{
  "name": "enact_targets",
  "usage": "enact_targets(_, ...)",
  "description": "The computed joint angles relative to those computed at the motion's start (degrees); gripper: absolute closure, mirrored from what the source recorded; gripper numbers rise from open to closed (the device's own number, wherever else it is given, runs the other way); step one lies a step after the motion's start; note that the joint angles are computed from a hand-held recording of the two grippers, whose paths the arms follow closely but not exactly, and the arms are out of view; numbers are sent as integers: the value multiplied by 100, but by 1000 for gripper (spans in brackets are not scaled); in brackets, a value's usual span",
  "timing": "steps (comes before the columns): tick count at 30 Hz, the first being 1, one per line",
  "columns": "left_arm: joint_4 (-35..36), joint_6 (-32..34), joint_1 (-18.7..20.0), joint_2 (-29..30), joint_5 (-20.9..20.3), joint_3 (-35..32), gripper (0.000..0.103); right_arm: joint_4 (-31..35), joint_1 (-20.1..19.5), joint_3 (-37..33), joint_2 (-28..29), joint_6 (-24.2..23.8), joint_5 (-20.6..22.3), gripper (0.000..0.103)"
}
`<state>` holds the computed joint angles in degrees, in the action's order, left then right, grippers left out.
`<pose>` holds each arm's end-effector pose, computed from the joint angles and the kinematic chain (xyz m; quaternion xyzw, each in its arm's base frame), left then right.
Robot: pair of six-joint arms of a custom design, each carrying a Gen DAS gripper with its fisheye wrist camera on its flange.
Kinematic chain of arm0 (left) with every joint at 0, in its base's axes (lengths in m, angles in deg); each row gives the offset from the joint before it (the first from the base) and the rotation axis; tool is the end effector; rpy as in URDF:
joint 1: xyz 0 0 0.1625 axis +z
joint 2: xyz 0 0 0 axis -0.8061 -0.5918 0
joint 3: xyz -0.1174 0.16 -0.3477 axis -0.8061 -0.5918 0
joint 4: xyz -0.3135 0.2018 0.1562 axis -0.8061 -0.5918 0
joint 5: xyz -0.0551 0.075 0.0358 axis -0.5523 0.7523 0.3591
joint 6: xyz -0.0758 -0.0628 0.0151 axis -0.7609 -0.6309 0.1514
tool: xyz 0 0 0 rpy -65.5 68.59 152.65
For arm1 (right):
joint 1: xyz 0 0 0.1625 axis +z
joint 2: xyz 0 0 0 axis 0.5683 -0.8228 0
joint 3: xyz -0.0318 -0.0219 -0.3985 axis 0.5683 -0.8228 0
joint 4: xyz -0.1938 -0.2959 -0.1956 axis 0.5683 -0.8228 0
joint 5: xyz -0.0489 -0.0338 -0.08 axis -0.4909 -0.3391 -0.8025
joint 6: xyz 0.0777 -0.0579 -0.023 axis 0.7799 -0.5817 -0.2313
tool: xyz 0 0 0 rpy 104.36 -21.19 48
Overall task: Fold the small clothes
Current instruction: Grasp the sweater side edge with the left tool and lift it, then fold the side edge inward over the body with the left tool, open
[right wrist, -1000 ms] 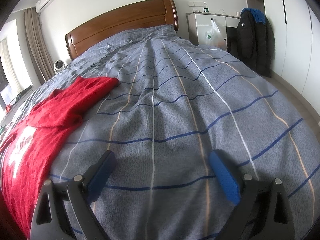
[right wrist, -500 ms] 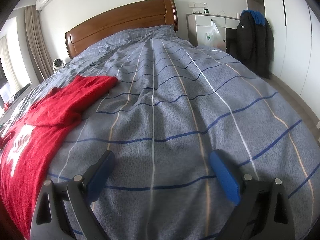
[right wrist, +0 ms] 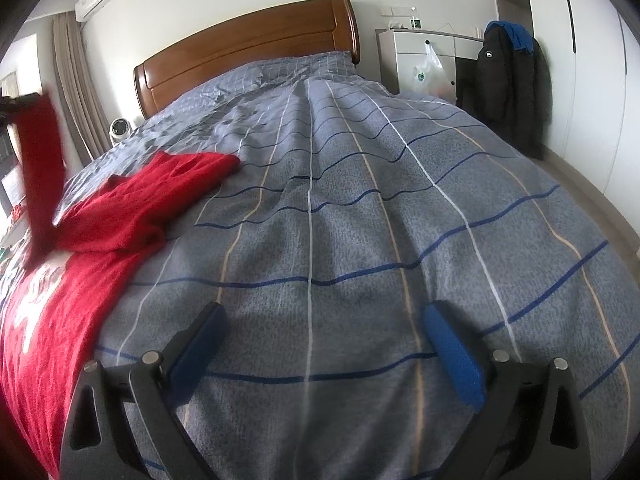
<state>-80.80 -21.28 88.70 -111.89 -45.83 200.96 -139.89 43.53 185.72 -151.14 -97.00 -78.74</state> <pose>-0.3044 -0.4734 0.0950 0.2221 0.8606 -0.3502 0.2955 0.0175 -0.4691 0.2014 0.1808 -0.8771 0.3505 0.2742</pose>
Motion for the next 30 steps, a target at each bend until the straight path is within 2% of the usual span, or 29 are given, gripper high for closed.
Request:
enact_targets(3, -153, -38, 74, -451, -262, 605, 28, 12, -54, 50, -59, -28, 110, 5)
enact_targets(6, 183, -457, 135, -1093, 95, 1165, 21, 5, -90, 84, -86, -34, 203, 5)
enact_targets(7, 479, -834, 271, -1475, 312, 1402, 21, -2, -100, 95, -92, -36, 223, 5)
enact_targets(8, 575, -971, 408, -1620, 375, 1468, 21, -5, -106, 99, -94, -40, 230, 5)
enact_targets(10, 1019, -1663, 774, -2144, 467, 1664, 22, -9, -100, 94, -85, -49, 215, 4)
enact_targets(13, 676, -1681, 1291, -2306, 164, 1735, 22, -21, -81, 73, -59, -79, 168, 4)
enact_targets(17, 120, -1571, 1849, -2012, -513, 1567, 23, -89, -41, 34, 13, -123, 78, 4)
enact_targets(18, -225, -1428, 1994, -1890, -855, 1535, 33, -97, -41, 33, 16, -127, 73, 4)
enact_targets(19, -420, -1274, 2083, -1846, -1152, 1527, 66, -106, -41, 32, 22, -133, 69, 4)
enact_targets(20, -479, -1210, 2078, -1769, -1210, 1507, 89, -116, -38, 31, 29, -138, 63, 4)
enact_targets(21, -302, -1141, 2002, -1689, -1027, 1460, 97, -132, -37, 33, 34, -148, 53, 4)
enact_targets(23, -50, -1136, 1878, -1572, -322, 1473, 97, -135, -29, 22, 43, -153, 40, 4)
enact_targets(24, 3, -1358, 1951, -1600, -279, 1507, 97, -135, -32, 22, 42, -155, 44, 4)
enact_targets(25, -119, -1375, 2039, -1649, -392, 1557, 97, -135, -28, 18, 49, -153, 42, 4)
enact_targets(27, -294, -1331, 2020, -1604, -344, 1620, 94, -137, -31, 21, 47, -156, 45, 4)
enact_targets(28, -130, -1377, 1933, -1544, -191, 1596, 89, -135, -33, 23, 44, -155, 49, 4)
enact_targets(29, 42, -1422, 1883, -1512, -103, 1560, 88, -133, -34, 24, 42, -155, 51, 4)
enact_targets(30, 273, -1527, 1796, -1517, 9, 1548, 77, -130, -33, 22, 45, -153, 55, 4)
